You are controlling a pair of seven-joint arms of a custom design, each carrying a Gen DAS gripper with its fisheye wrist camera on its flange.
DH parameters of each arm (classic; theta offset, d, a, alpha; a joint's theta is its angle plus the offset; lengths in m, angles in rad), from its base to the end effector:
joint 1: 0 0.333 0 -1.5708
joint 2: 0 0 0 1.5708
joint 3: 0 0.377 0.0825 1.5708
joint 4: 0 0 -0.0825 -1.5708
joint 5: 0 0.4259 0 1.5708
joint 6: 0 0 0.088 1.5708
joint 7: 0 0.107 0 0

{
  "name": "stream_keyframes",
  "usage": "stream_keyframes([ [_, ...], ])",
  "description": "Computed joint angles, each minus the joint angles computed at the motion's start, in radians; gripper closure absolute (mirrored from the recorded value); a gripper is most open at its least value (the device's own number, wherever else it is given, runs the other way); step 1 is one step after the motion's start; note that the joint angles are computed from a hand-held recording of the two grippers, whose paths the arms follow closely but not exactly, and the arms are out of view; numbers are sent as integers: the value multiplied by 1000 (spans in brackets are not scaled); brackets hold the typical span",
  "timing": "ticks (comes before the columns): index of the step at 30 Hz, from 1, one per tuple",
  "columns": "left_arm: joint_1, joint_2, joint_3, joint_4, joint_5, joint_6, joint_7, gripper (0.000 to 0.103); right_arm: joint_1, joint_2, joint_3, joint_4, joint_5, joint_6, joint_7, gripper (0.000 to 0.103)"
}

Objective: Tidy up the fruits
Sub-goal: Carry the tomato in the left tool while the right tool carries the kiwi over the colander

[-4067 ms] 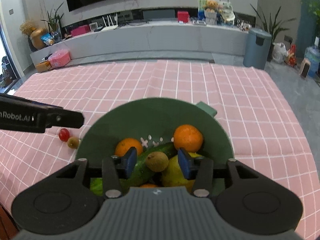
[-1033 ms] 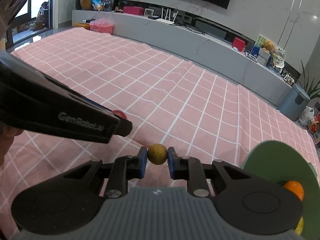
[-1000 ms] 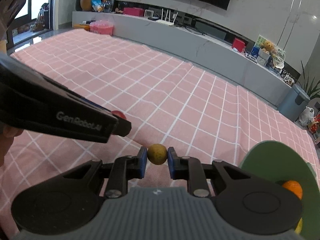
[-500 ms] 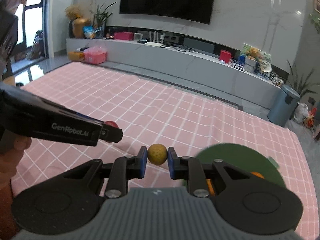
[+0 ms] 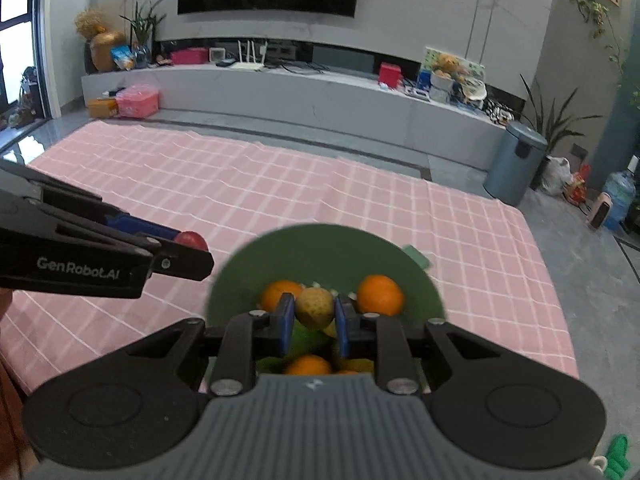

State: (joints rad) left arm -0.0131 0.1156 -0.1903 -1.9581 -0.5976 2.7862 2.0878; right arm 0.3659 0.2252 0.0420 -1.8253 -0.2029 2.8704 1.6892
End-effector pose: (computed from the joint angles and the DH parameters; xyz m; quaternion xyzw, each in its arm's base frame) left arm 0.6630 -0.1054 0.5354 -0.5751 0.7199 -0.3586 0.1497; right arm 0.6559 0.2927 0.5492 -0.7774 0.4844 -0.2498 0.3142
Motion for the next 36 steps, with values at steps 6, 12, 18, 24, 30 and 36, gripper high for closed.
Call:
stream_keyframes([
  [6, -33, 52, -4, 51, 132, -19, -96, 72, -42, 0, 10, -1, 53, -47, -73, 86],
  [12, -35, 105, -6, 100, 221, -68, -173, 72, -77, 26, 30, 27, 153, -93, -130, 86],
  [18, -39, 137, -4, 134, 304, -100, -235, 72, -82, 69, 31, 89, 191, -157, -152, 86],
  [24, -33, 174, -11, 173, 333, -132, -257, 72, -94, 100, 43, 135, 251, -205, -196, 86],
  [30, -24, 206, -23, 202, 333, -141, -253, 72, -98, 106, 47, 145, 292, -229, -217, 86],
  [36, -26, 236, -16, 241, 348, -157, -268, 72, -97, 107, 46, 146, 312, -240, -223, 86],
])
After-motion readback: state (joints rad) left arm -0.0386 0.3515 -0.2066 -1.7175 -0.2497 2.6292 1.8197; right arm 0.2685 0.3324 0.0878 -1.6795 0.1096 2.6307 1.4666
